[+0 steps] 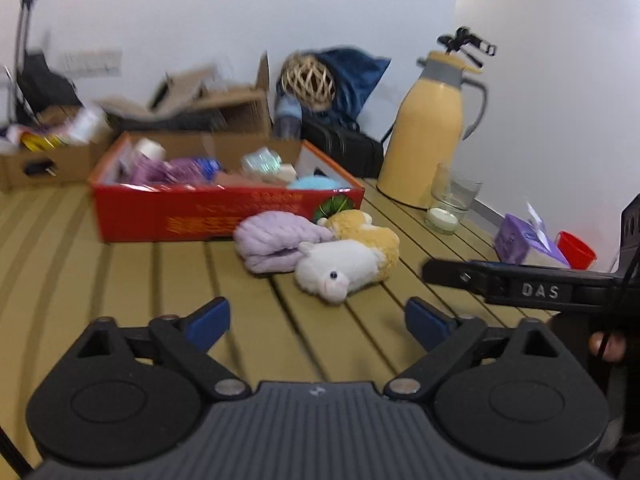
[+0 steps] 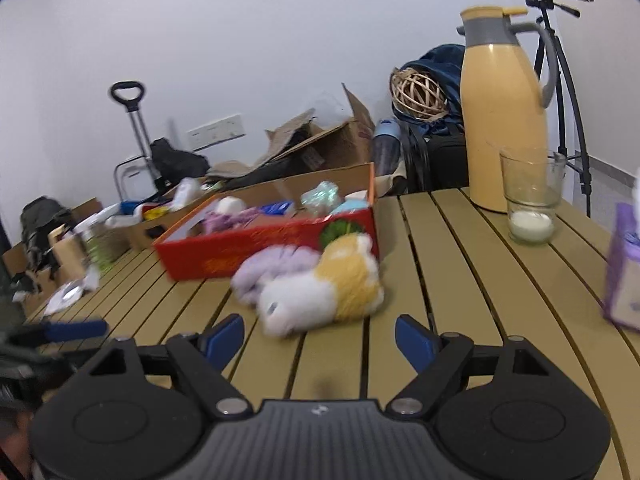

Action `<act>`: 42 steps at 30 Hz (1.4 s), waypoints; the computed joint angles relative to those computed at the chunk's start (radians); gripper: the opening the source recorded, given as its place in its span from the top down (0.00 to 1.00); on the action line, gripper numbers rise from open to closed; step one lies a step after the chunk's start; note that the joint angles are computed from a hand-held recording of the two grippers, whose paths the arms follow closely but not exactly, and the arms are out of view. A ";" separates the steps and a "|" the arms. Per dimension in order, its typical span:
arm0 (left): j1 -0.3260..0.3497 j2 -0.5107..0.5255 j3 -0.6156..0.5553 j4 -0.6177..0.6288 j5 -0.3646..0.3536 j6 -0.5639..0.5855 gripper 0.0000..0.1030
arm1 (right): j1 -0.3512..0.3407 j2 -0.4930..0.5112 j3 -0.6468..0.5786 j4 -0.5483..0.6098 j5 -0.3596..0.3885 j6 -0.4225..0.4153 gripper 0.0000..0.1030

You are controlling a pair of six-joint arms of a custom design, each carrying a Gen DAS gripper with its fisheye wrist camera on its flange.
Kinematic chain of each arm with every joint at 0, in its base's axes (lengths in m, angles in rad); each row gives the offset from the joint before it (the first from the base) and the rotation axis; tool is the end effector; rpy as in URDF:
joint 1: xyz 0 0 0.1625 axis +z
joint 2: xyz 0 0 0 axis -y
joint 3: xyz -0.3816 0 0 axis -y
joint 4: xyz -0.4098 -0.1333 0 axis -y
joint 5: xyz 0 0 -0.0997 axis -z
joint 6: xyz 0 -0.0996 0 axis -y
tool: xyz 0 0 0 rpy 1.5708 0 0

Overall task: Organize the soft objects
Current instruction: 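Move both open tools back toward the white-and-yellow plush sheep, then grasp the white-and-yellow plush sheep with both tools together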

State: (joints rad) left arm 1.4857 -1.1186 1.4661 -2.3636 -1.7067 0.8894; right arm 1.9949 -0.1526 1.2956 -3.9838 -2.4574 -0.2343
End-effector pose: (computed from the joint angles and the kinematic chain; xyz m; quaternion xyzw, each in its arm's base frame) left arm 0.0612 -0.6922 0.3201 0.4688 0.8528 -0.2287 0.0253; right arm 0.3132 -0.5573 -0.0758 -0.0057 -0.7705 0.5662 0.2930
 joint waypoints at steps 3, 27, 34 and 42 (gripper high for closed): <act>-0.021 0.114 -0.099 0.046 0.010 -0.067 0.21 | -0.057 0.015 -0.090 0.048 0.033 -0.018 0.25; 0.122 0.197 -0.333 0.057 -0.124 -0.263 0.34 | 0.071 0.143 -0.090 0.113 0.254 0.159 0.55; 0.126 0.155 -0.280 0.248 -0.147 -0.210 0.30 | 0.042 0.193 -0.193 -0.061 0.038 0.121 0.44; 0.129 0.165 -0.284 0.308 -0.168 -0.173 0.32 | -0.065 0.131 -0.034 -0.065 0.286 0.407 0.47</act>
